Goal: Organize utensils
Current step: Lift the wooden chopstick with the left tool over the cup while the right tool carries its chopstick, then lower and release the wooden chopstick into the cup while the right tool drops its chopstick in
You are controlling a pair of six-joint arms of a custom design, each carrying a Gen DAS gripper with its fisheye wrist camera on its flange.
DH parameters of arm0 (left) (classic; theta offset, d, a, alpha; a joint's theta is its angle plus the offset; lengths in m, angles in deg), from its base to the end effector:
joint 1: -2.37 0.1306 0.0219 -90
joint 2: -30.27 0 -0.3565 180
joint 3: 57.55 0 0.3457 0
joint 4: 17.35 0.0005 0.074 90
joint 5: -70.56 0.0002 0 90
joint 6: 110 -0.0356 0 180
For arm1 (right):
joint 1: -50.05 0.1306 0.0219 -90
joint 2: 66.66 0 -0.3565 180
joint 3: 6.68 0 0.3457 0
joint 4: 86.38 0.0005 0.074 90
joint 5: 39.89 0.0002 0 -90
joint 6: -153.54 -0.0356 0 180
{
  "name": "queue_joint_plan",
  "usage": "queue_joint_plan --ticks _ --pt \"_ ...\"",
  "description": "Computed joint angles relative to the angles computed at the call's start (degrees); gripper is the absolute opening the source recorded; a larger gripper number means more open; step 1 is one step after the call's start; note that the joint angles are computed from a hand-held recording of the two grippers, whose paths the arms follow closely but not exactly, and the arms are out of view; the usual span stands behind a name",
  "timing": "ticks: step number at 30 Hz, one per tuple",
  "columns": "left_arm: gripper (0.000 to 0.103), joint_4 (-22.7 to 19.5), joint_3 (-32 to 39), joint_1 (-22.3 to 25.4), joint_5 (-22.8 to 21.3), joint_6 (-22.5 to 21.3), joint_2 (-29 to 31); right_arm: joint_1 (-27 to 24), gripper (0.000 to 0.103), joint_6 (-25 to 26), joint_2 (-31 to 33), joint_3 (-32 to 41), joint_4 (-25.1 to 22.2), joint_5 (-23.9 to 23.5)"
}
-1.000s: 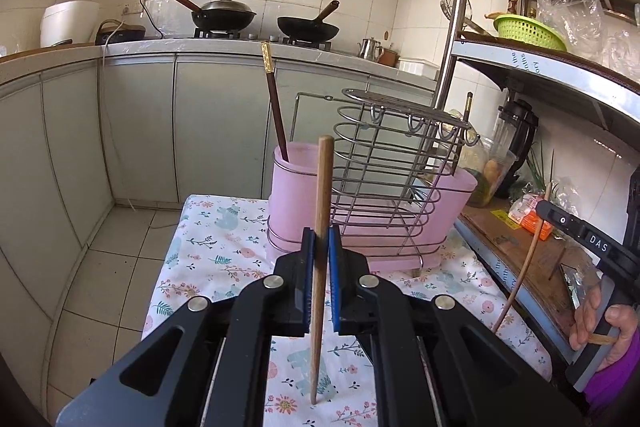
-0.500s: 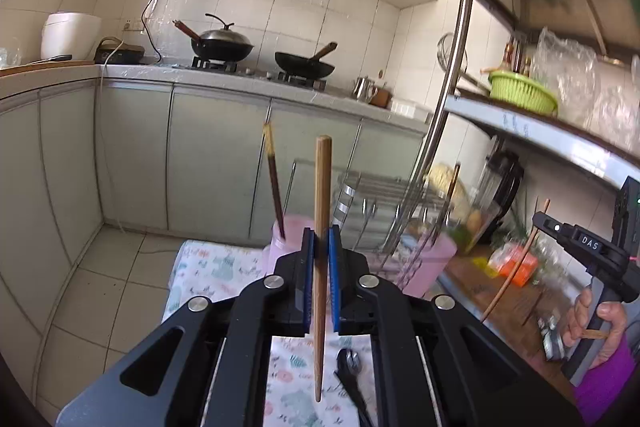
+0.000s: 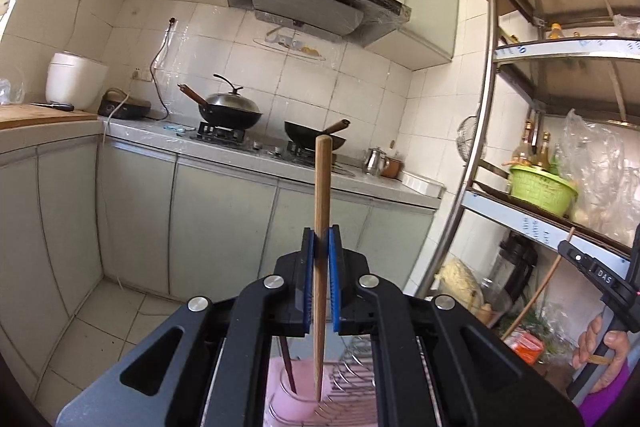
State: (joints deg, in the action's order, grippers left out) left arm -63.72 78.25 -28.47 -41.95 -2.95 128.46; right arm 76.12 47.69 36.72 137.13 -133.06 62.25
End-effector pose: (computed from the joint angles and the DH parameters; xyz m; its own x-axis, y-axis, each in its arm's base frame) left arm 0.3950 -0.2205 0.6780 -0.1686 -0.2148 -0.9620 0.1038 0.9667 -0.2340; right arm 0.4308 0.2019 0.6896 -0.1601 0.2189 -0.9625 -0.2060 0.9462 0.2495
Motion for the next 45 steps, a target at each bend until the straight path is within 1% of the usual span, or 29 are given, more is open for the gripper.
queue_joint_plan --ticks 3,6,9,14,19,22,27,32,34,37,40,41,42,43,44,45 --pt "0.006 -0.16 1.32 1.37 1.24 0.73 2.11 -0.66 0.007 -0.28 3.16 3.15 -1.67 -0.1" --pt "0.006 -0.04 1.32 2.14 0.95 0.43 3.64 -1.82 0.007 -2.07 6.27 6.38 -3.9 -1.57" --pt "0.006 -1.87 1.35 3.0 2.05 1.71 4.93 -2.66 0.007 -3.37 8.82 8.54 -6.1 -2.39" --pt "0.006 -3.15 -1.8 3.96 3.98 2.93 4.71 -3.67 0.007 -5.34 11.54 9.9 -9.96 -5.29" --pt "0.006 -5.35 -3.36 4.77 6.31 5.19 5.14 -4.19 0.007 -7.25 13.52 10.75 -13.4 -8.13" --pt "0.006 -6.66 -3.24 5.13 7.43 6.2 5.9 -4.28 0.007 -8.09 13.59 9.35 -13.68 -9.16" --pt "0.006 -8.02 -2.42 5.1 8.0 5.87 7.08 -3.97 0.007 -8.15 14.32 9.42 -14.83 -9.91" --pt "0.006 -9.97 -1.47 5.09 8.37 6.69 7.99 -3.62 0.007 -8.35 13.92 7.96 -14.35 -9.96" --pt "0.006 -9.91 -1.74 5.08 8.29 6.91 7.85 -3.54 0.007 -8.5 13.68 7.07 -14.12 -10.03" --pt "0.007 -10.72 -1.09 4.96 7.9 6.91 8.18 -3.51 0.007 -8.65 14.05 7.59 -15.03 -10.22" --pt "0.008 -10.75 -1.29 4.8 7.19 6.67 8.11 -3.44 0.011 -8.5 14.83 8.87 -16.77 -10.6" --pt "0.009 -11.33 -0.91 4.77 7.12 6.78 8.28 -3.54 0.018 -8.6 15.02 9.07 -17.11 -11.11" --pt "0.014 -12.23 -0.4 4.83 7.24 7.1 8.55 -3.6 0.029 -8.85 15.14 9.24 -17.41 -11.58" --pt "0.021 -13.21 0.13 4.92 7.31 7.56 8.82 -3.68 0.033 -9.17 14.91 8.75 -17.05 -12.21" --pt "0.024 -14.12 0.93 4.93 7.3 8.08 9.2 -3.69 0.038 -9.47 14.55 8.16 -16.62 -12.54" --pt "0.026 -14.17 0.73 5.07 7.64 8.5 9.0 -3.68 0.039 -9.7 14.13 7.51 -16.21 -12.7"
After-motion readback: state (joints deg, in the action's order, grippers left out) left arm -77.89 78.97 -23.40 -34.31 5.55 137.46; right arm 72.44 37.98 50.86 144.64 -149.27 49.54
